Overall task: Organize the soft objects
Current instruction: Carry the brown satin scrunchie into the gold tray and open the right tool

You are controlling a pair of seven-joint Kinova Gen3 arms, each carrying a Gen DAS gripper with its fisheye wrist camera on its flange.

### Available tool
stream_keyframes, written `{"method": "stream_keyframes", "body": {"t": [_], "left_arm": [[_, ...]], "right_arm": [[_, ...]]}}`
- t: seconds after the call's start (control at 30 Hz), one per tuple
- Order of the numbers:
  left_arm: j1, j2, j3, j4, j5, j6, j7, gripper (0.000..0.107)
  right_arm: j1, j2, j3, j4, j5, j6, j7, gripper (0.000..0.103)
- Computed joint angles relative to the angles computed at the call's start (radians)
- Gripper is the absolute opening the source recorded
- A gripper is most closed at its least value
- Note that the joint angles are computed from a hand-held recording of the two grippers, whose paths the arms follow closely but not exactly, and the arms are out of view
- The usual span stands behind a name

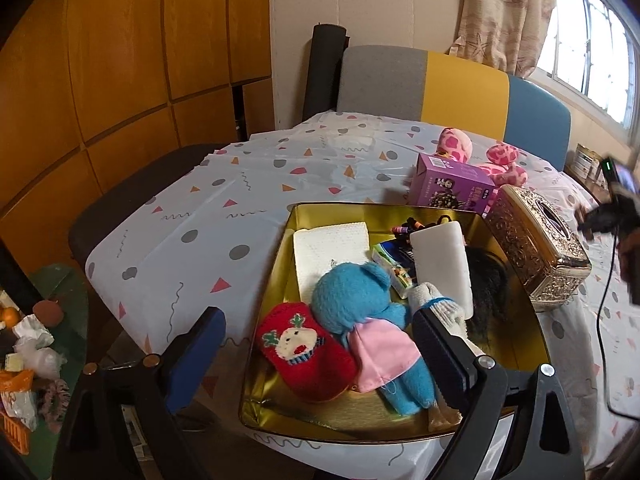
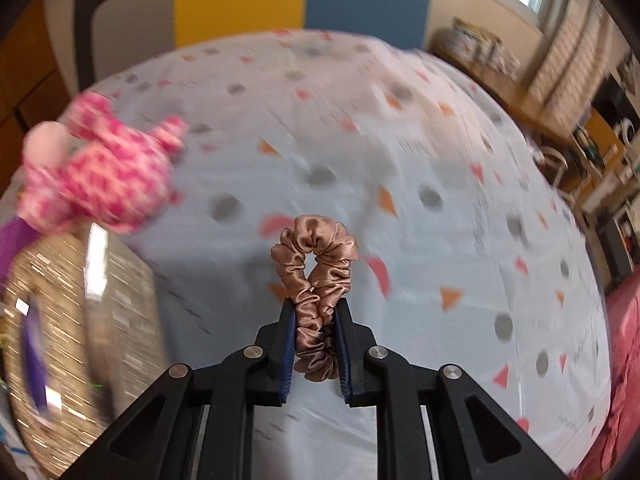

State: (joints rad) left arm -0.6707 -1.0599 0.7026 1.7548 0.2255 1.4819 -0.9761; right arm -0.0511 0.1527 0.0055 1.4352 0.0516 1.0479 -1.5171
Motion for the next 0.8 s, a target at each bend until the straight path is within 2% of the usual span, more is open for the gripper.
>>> {"method": "stream_keyframes", "body": {"t": [0.17,0.37,0.8], "left_arm": [[0.001,-0.001,-0.004,0.002,0.000,0.010,0.001,0.095],[0.003,-0.004,-0.005,0.004,0.000,0.018,0.001,0.095],[0.015,-0.010,-0.019,0.030,0.004,0.025,0.015,0.095]], "right_arm": [[-0.064,-0.018,-0.043,-0.061,-0.006,0.001,0.005,0.017],[-0.147,-0.048,-0.095,-0.073,-0.063,-0.019,0.052,0.016],[-0.285,-0.176,-0.167,0.095,-0.301,-0.026,0.283,0.016]]}}
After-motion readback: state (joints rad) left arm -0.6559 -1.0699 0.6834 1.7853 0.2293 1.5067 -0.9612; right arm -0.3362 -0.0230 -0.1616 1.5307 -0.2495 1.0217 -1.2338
